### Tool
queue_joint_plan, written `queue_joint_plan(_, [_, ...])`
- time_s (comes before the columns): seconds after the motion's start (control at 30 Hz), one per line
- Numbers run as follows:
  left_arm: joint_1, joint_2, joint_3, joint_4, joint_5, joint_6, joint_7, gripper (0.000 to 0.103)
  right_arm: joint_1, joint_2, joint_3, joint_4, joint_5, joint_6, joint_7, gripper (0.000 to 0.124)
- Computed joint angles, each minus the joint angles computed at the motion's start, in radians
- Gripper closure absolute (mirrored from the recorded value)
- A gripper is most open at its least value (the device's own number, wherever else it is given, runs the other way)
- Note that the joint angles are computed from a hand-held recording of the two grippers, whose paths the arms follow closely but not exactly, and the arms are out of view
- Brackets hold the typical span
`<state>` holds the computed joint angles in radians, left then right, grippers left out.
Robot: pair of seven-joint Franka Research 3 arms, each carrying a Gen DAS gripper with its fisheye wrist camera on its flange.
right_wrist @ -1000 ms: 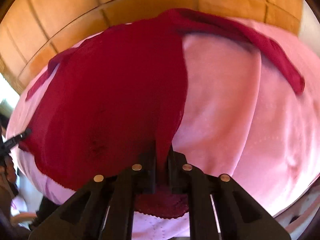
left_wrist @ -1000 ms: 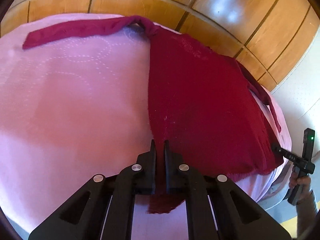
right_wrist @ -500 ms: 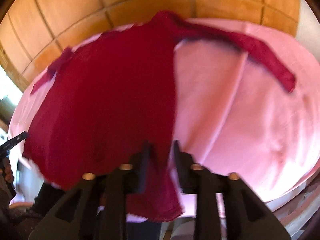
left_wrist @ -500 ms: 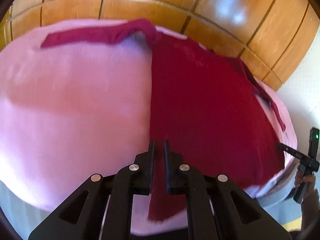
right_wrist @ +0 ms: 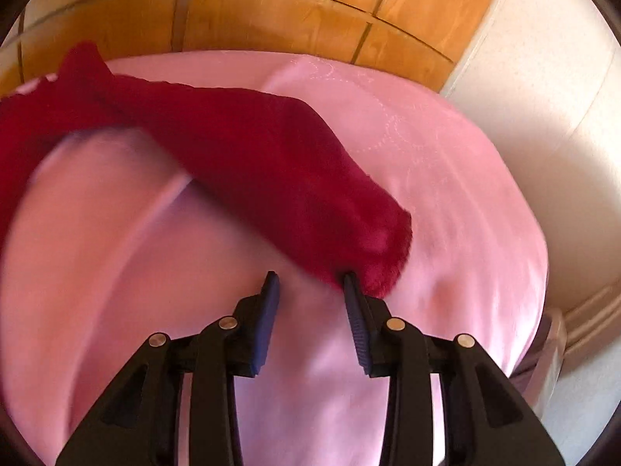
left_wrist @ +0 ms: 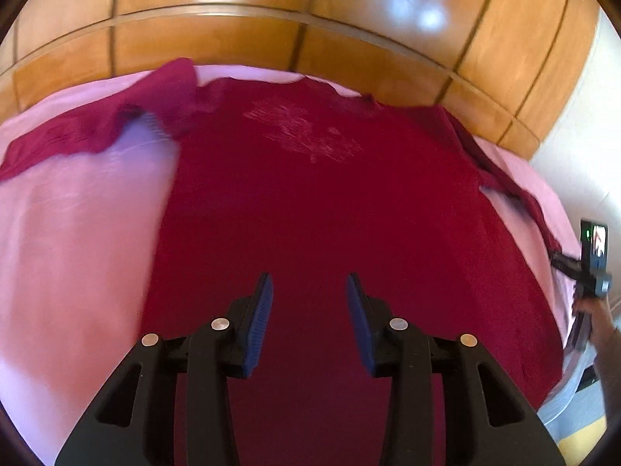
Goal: Fold small clothes
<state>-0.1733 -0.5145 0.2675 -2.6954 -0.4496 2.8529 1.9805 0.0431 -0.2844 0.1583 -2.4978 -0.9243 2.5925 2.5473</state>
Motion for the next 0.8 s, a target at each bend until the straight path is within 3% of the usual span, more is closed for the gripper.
queue_joint_plan(0.03, [-0.008, 0.024, -0.004, 0.01, -0.001, 0.008, 0.0, 0.065, -0.001, 0.014, -0.002, 0.019, 0.0, -0.006, -0.012, 0.098])
queue_joint_plan(0.07, [-0.011, 0.041, -0.006, 0.018, -0.002, 0.013, 0.002, 0.065, 0.003, 0.018, -0.004, 0.033, 0.012, -0.024, -0.026, 0.123])
queue_joint_plan(0.2, [-0.002, 0.098, -0.036, 0.039, 0.02, 0.057, 0.006, 0.065, -0.005, -0.094, -0.007, 0.005, 0.031, 0.021, -0.019, 0.121])
queue_joint_plan(0.33, [-0.042, 0.131, 0.001, 0.056, -0.023, 0.069, 0.062, 0.063, -0.033, -0.235, -0.043, -0.019, 0.13, 0.086, -0.082, 0.124])
queue_joint_plan(0.53, [-0.055, 0.135, 0.011, 0.06, -0.102, 0.069, 0.12, 0.063, -0.186, -0.109, 0.025, 0.159, 0.144, 0.023, -0.067, 0.124])
queue_joint_plan(0.6, [-0.047, 0.135, 0.003, 0.059, -0.113, 0.069, 0.126, 0.063, -0.169, -0.05, -0.023, 0.194, 0.218, 0.047, -0.092, 0.124])
queue_joint_plan(0.67, [-0.044, 0.134, -0.002, 0.057, -0.125, 0.071, 0.133, 0.063, -0.143, -0.052, -0.06, 0.169, 0.298, 0.084, -0.133, 0.118])
queue_joint_plan(0.77, [-0.053, 0.138, 0.001, 0.055, -0.153, 0.084, 0.146, 0.061, -0.12, -0.089, -0.074, 0.091, 0.367, 0.139, -0.242, 0.071])
queue_joint_plan(0.8, [-0.057, 0.139, 0.004, 0.056, -0.16, 0.082, 0.154, 0.058, -0.098, -0.092, -0.088, 0.067, 0.417, 0.16, -0.294, 0.07])
